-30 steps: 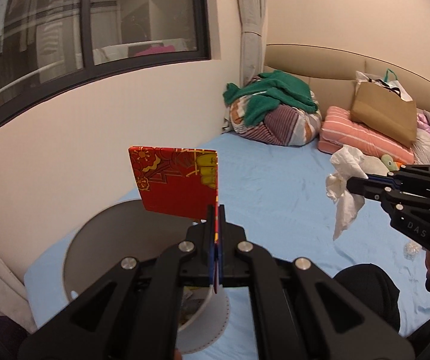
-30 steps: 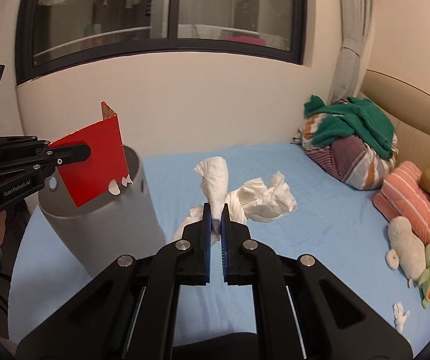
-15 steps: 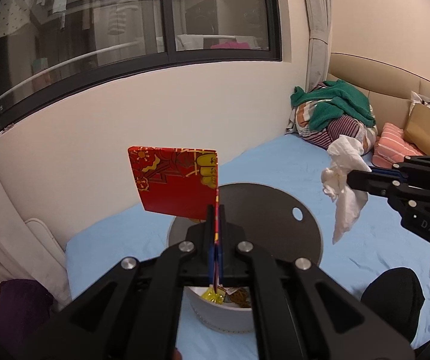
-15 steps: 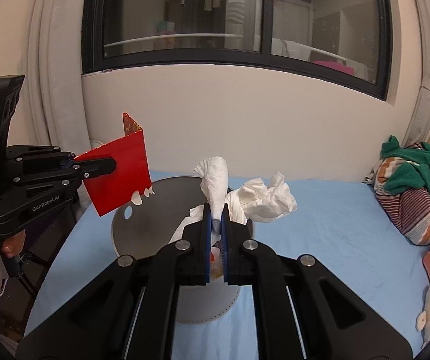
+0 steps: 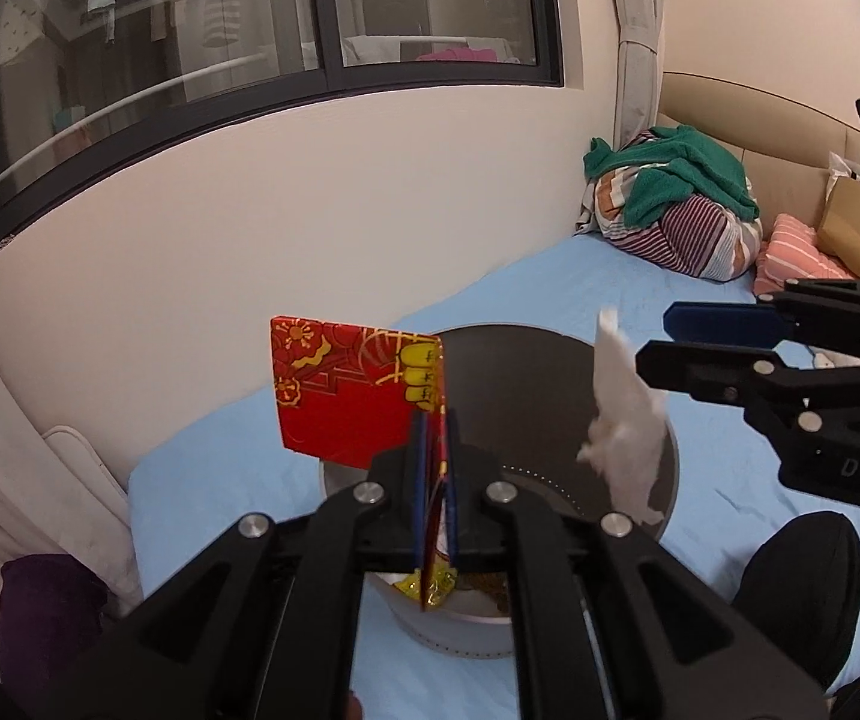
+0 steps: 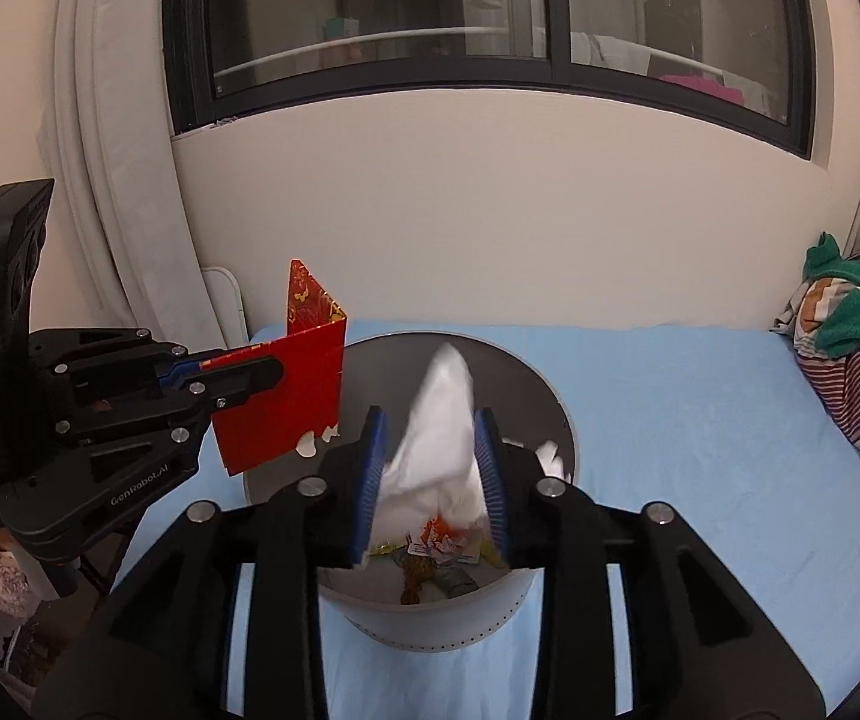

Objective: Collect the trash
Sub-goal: 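Open the left tool to drop the red envelope while the right tool drops the tissues, then move both open tools back over the bed toward the plastic wrap and pink hat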

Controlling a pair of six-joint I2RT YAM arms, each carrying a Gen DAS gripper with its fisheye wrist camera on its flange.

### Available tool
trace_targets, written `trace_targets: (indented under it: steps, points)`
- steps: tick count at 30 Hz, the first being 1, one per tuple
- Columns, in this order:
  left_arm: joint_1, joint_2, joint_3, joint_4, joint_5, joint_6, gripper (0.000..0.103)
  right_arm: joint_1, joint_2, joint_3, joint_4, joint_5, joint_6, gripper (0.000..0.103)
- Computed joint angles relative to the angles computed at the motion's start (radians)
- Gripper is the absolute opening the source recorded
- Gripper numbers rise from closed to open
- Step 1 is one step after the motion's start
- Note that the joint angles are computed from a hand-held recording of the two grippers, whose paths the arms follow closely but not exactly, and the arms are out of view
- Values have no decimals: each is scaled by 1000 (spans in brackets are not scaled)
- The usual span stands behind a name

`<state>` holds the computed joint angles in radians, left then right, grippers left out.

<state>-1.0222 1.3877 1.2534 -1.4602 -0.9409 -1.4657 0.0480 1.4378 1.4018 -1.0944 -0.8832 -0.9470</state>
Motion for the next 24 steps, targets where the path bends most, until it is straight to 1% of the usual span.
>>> trace_targets:
  steps: [1,2,3,5,6,8,13,17,22,23,24]
  points:
    - [3,-3,-4,9,7,9,9,-4,5,3,-2,-2,-2,32]
    - [3,-3,-6,12,12,11,20,-12,13,6,-6,-5,-11,34]
    - [5,2,-3,8,15,6,51,-14,12,5,-1,-5,-7,39]
    - [-13,22,12,-39,-15,-60,85,-25,13,1,6,-7,-7,43]
    - [-28,29,17,-60,-37,-90,85,-32,14,-2,6,-7,-13,43]
    - [-42,44,36,-85,-46,-105,85,-46,20,-2,2,-6,-29,43]
    - [-29,60,45,-35,-31,-34,85,-98,44,5,-18,-14,-65,44]
    - [-14,81,54,36,-19,38,85,-167,61,7,-20,-20,-102,43]
    - [2,145,98,151,-19,189,85,-280,114,38,-38,-36,-147,44]
    - [4,161,109,178,-19,222,85,-306,128,45,-37,-38,-153,45]
    - [9,178,122,212,-18,264,85,-334,143,53,-39,-41,-162,49]
